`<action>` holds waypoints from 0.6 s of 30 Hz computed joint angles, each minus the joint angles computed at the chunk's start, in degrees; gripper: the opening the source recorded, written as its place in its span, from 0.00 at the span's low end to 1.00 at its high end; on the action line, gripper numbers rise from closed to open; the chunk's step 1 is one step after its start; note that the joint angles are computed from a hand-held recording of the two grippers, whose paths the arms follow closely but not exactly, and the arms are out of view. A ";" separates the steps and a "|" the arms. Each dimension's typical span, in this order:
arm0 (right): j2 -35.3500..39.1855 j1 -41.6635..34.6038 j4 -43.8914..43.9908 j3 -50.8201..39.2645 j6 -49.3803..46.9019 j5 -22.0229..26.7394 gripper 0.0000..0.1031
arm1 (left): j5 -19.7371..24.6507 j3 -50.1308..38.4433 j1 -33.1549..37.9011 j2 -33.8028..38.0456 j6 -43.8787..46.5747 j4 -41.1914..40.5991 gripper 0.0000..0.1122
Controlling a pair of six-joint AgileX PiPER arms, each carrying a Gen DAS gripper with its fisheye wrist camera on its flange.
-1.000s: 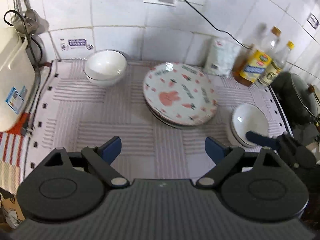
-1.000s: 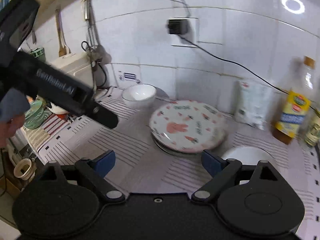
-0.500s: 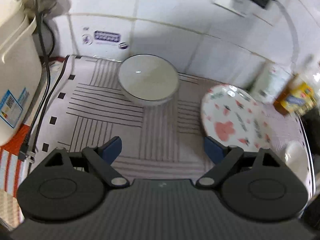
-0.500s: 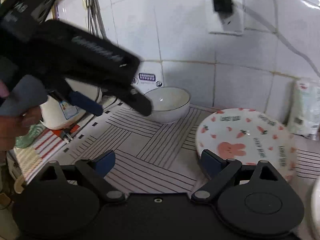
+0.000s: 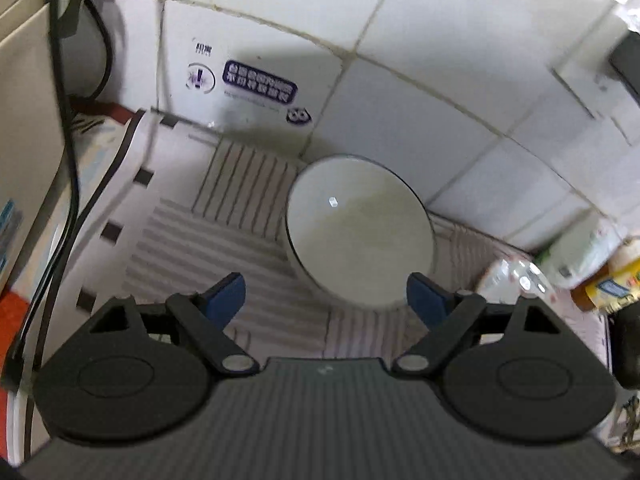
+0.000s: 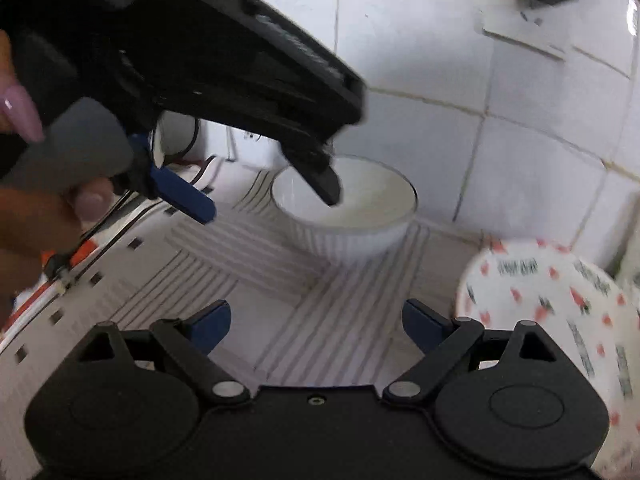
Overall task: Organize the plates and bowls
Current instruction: 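Close both grippers on the rim of the small white bowl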
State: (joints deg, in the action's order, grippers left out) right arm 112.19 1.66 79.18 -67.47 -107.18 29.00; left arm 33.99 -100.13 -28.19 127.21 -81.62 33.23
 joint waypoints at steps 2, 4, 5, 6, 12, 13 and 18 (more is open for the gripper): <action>1.73 2.32 0.74 -1.91 0.57 -3.84 0.92 | 0.10 -2.49 1.34 2.25 2.10 -1.11 0.74; 3.56 3.32 -0.90 -4.23 2.73 -4.93 0.92 | -1.17 -3.60 2.78 3.83 3.97 -2.53 0.67; 4.60 3.97 -3.34 -5.89 5.69 -6.05 0.92 | -1.72 -3.75 3.33 4.22 4.70 -3.42 0.60; 5.29 4.42 -4.77 -6.99 7.70 -6.82 0.92 | -2.38 -3.89 4.03 4.59 5.91 -4.79 0.56; 10.34 5.07 -20.49 -16.50 29.57 -5.54 0.92 | -4.64 -3.71 6.89 5.81 12.26 -12.31 0.23; 11.11 4.99 -23.23 -18.27 33.62 -4.43 0.92 | -5.84 -3.21 7.19 5.83 12.88 -13.13 0.22; 12.57 6.14 -24.11 -20.19 34.79 -4.68 0.94 | -7.62 -3.93 7.34 6.99 15.41 -15.12 0.13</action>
State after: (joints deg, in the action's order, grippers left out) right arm 124.76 7.80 55.07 -87.66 -72.39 24.32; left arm 26.37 -104.07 -20.85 134.20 -66.21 18.11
